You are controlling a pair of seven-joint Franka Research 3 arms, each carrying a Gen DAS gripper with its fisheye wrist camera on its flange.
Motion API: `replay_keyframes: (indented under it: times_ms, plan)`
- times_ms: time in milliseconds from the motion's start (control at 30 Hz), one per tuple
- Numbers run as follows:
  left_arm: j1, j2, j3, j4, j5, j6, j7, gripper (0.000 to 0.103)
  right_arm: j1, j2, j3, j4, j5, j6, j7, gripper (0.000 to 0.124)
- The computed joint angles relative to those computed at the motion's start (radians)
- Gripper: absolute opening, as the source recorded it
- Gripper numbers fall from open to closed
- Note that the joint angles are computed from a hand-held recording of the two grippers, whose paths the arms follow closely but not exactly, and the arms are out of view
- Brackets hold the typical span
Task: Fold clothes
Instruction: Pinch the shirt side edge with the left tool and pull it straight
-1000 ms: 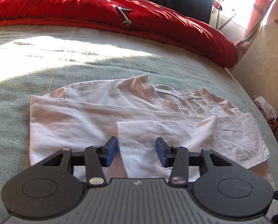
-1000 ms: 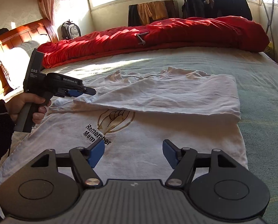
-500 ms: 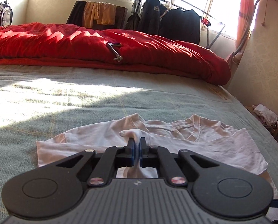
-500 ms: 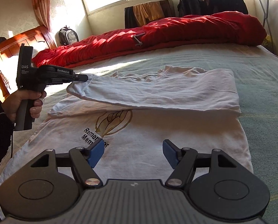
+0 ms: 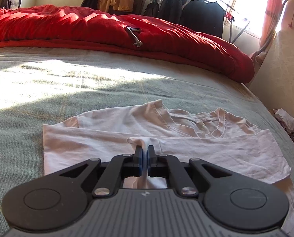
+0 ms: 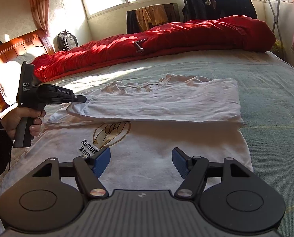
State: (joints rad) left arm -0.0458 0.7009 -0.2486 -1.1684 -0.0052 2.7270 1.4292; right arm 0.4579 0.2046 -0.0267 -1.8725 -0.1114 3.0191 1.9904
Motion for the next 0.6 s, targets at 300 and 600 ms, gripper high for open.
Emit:
replay_keyframes:
  times_ms: [300,600]
  plan:
    - [0.03,-0.076,-0.005,-0.142,-0.019,0.046,-0.027,0.002,0.005,-0.012,-0.025,-0.019,-0.044,0.004,0.068,0.073]
    - [0.097,-0.04,-0.083,-0.083,-0.152,-0.032,0.004,0.012,-0.005,-0.014,-0.014,-0.028,-0.037,0.008,0.074,0.073]
